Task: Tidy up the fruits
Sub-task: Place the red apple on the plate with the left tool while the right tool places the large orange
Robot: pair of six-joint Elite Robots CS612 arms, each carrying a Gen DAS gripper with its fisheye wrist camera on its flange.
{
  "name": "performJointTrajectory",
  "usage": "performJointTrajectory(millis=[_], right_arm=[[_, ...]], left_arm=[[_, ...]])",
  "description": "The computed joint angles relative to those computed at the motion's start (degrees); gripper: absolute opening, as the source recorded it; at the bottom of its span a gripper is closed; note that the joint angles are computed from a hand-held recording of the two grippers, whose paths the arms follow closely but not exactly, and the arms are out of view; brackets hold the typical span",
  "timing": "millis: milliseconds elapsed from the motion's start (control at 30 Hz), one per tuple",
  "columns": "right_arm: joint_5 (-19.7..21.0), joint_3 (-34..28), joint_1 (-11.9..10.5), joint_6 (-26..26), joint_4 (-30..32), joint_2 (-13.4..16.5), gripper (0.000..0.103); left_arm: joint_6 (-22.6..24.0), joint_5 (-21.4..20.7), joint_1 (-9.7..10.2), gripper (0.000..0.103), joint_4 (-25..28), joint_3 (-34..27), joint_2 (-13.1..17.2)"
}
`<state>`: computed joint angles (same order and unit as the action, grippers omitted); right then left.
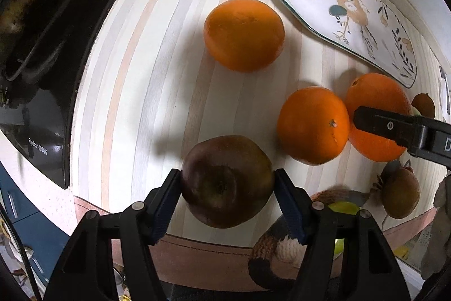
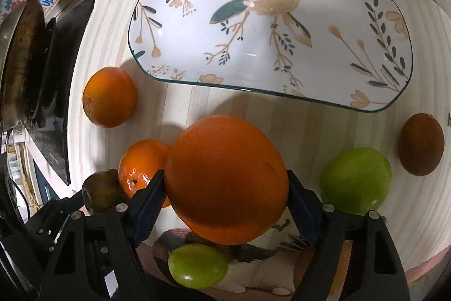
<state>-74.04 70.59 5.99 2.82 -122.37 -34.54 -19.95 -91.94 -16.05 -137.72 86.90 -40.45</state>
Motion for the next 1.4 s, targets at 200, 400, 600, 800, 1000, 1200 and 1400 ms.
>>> performJointTrajectory(millis=[200,400,600,800,1000,1200,1400], right_arm=[[3.1,2.5,-1.2,0.1,-2.7,-1.6,0.082],[7.9,4.3,-3.4,2.1,-6.0,-3.6,0.082],[7.6,1.6,-5.0,3.5,-8.2,-3.3,0.082],[3.2,-6.9,-5.4,6.9,-6.5,2.0,0.082],[-0.4,-14.7,-5.4,6.7,-1.6,6.9,0.082],[-1.8,-19.5,-5.3,6.0,1.7,9.8,0.082],[-2.1,-21.6,-5.2,6.1,3.8,11.2,0.083]], left_arm=[[-0.7,-0.9,0.05,0.064,0.7,0.3,-1.8],[-1.8,-5.5,0.85,0.064,-0.4,-1.0,-3.8],[-0.3,-9.5,1.07,0.064,-0.2,-9.4,-1.3],[1.8,-9.7,0.3,0.064,10.0,-24.8,7.3],[2.8,-12.2,0.51,0.064,22.6,-38.5,15.3],[3.0,-13.3,0.54,0.064,28.2,-45.3,19.0],[3.9,-11.7,-0.1,0.065,32.4,-49.8,21.3]])
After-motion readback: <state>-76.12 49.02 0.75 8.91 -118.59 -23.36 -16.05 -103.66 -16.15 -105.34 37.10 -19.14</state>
